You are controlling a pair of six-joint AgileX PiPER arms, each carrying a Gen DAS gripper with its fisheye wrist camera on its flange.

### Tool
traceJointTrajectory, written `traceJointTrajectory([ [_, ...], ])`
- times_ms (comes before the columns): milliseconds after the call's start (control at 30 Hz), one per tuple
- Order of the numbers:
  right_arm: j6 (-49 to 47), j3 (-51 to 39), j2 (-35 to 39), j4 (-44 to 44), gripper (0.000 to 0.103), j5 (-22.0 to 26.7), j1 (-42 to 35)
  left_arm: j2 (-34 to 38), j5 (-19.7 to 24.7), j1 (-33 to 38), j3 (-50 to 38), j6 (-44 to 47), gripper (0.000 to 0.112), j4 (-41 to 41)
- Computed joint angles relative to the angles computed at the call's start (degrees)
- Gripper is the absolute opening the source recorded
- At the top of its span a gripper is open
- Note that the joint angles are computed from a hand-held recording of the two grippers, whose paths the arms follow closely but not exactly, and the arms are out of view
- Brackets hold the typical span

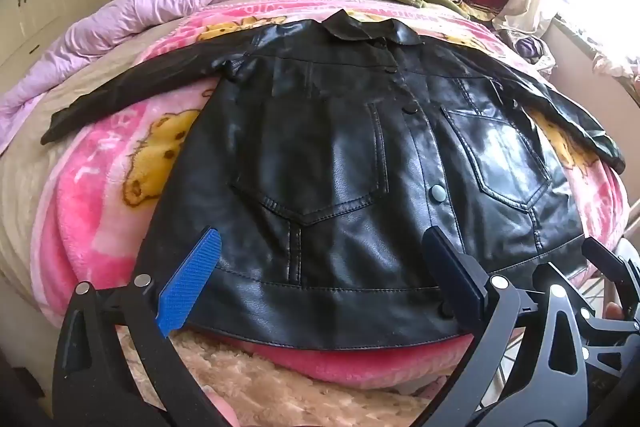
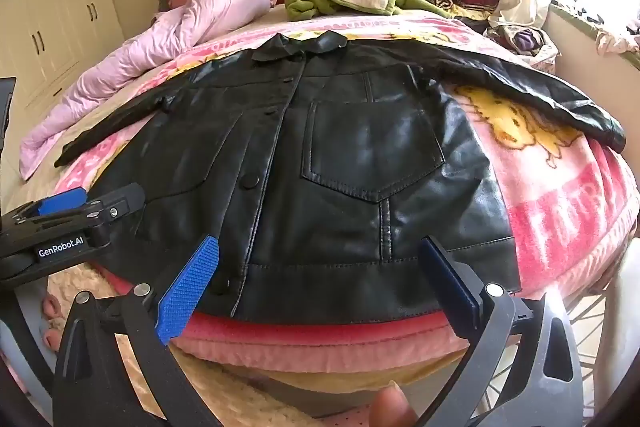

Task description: Fold large clothes

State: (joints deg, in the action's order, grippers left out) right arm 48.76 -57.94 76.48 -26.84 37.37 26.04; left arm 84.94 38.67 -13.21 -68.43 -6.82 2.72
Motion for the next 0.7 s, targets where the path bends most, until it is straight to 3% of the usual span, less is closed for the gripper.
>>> traceJointTrajectory([
  [700,3.6,-1.1,-0.2,-3.7,0.099,2.6,1.4,-0.3,-1.2,-1.0,0.7,1.1,0.094,-1.6],
])
